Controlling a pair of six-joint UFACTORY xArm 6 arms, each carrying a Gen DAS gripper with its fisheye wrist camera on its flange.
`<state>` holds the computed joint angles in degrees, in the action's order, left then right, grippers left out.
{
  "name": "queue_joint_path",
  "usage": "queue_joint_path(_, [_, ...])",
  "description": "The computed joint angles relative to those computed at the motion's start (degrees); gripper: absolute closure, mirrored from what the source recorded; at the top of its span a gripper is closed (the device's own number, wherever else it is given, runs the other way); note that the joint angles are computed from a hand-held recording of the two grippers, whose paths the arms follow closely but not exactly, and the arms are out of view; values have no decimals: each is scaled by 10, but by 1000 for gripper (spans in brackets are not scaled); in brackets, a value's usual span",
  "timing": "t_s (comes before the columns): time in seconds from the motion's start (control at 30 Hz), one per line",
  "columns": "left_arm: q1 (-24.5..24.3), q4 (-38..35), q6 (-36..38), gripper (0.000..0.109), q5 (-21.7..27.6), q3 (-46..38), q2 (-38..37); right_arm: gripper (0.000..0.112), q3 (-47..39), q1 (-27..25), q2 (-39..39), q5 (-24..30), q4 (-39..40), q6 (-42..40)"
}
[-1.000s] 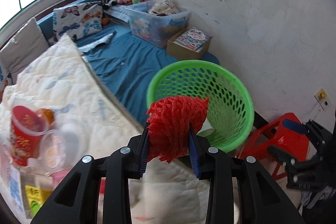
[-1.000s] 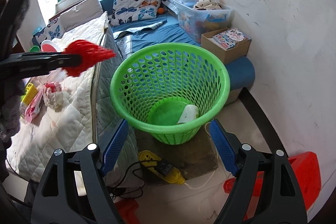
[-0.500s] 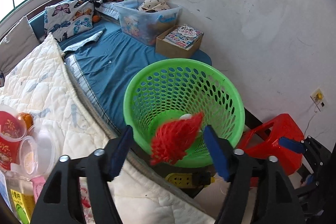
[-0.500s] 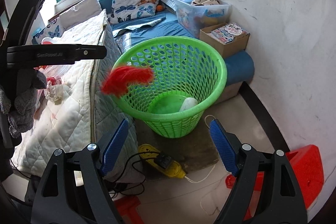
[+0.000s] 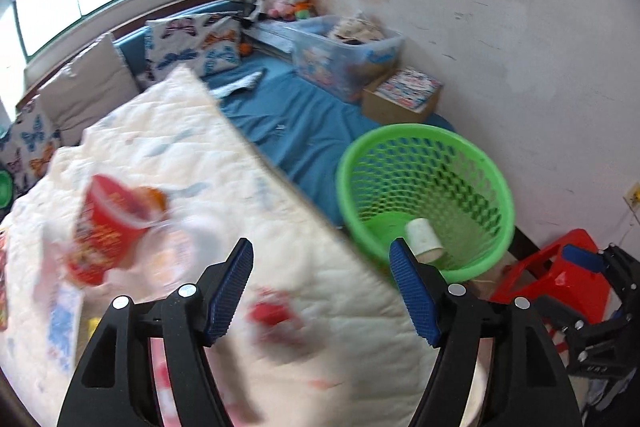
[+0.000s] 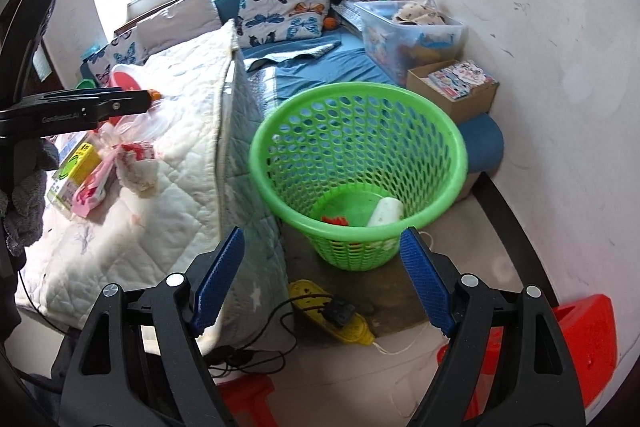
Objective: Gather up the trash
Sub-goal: 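Grasp the yellow-green juice bottle with the left gripper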
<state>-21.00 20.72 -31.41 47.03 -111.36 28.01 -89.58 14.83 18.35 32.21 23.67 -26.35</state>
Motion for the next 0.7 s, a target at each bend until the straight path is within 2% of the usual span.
queue_joint_path(0.3, [48,57,-79,43,-22,198,-145,32,-24,27,7,13,8,-19])
queue_joint_path(0.53, [84,61,-99,43,-23,301,-212,32,-51,49,23,25,8,-28])
queue_joint_path(0.7, [106,47,-106,43,-32,342,-231,32,-70,66,36,37,3,-33])
